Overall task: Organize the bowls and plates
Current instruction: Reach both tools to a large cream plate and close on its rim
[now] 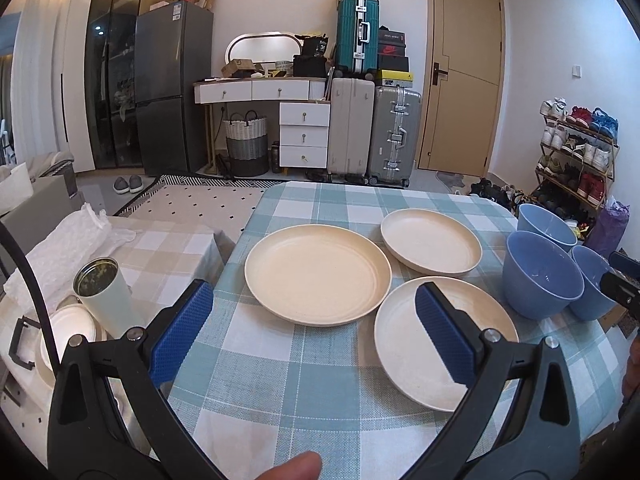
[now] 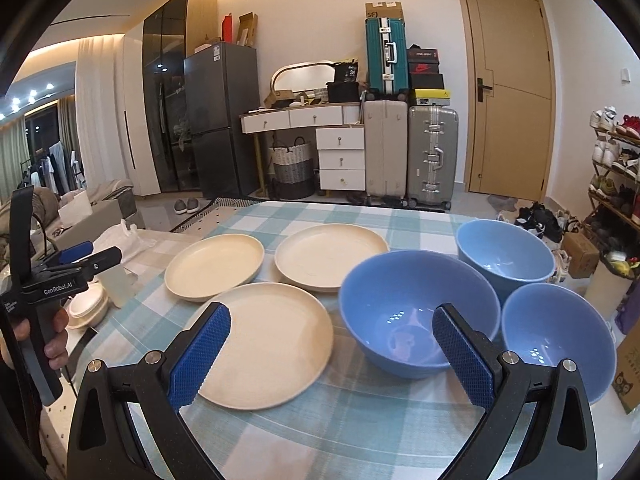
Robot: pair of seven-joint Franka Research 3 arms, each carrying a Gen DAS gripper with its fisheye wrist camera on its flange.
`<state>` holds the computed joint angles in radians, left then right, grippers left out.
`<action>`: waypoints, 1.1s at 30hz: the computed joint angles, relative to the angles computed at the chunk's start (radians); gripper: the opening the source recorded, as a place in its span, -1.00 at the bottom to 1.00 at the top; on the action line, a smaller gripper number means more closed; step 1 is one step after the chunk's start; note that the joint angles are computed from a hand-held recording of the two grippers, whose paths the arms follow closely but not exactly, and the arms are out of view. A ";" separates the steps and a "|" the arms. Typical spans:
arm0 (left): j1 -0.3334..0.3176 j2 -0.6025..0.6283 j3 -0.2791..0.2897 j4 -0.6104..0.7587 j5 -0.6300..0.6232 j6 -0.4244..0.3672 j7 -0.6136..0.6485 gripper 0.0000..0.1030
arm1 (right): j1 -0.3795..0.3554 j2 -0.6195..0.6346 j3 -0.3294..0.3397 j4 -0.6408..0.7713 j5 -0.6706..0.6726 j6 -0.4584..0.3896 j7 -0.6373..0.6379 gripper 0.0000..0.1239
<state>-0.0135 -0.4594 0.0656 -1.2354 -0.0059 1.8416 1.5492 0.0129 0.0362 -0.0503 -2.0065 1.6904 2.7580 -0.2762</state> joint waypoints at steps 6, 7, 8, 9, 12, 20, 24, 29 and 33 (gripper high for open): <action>0.007 0.102 0.036 0.153 -0.044 -0.084 0.004 0.95 | 0.012 0.029 0.016 0.054 -0.163 -0.038 0.195 0.66; 0.012 0.117 0.039 0.170 -0.052 -0.089 0.003 0.95 | 0.011 0.037 0.018 0.066 -0.179 -0.049 0.214 0.66; 0.018 0.136 0.041 0.196 -0.059 -0.103 0.001 0.95 | 0.013 0.045 0.022 0.078 -0.204 -0.051 0.241 0.66; 0.025 0.153 0.041 0.220 -0.065 -0.115 -0.002 0.95 | 0.017 0.052 0.028 0.090 -0.220 -0.037 0.261 0.66; 0.046 0.204 0.052 0.290 -0.098 -0.158 -0.002 0.95 | 0.022 0.077 0.041 0.129 -0.282 -0.037 0.339 0.66; 0.123 0.313 0.046 0.408 -0.183 -0.218 0.005 0.95 | 0.037 0.145 0.083 0.221 -0.416 -0.028 0.482 0.66; 0.162 0.358 0.036 0.446 -0.203 -0.245 0.003 0.95 | 0.045 0.201 0.104 0.280 -0.494 -0.017 0.566 0.66; 0.211 0.407 0.013 0.465 -0.224 -0.249 0.009 0.95 | 0.034 0.282 0.128 0.372 -0.615 -0.070 0.682 0.66; 0.250 0.469 -0.007 0.530 -0.237 -0.279 0.001 0.95 | 0.033 0.349 0.145 0.448 -0.715 -0.100 0.785 0.66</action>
<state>0.2363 0.0098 0.0585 -0.7055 -0.2424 1.5629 1.5501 0.0456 0.3852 0.0949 -1.5583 0.9759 2.6581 0.5086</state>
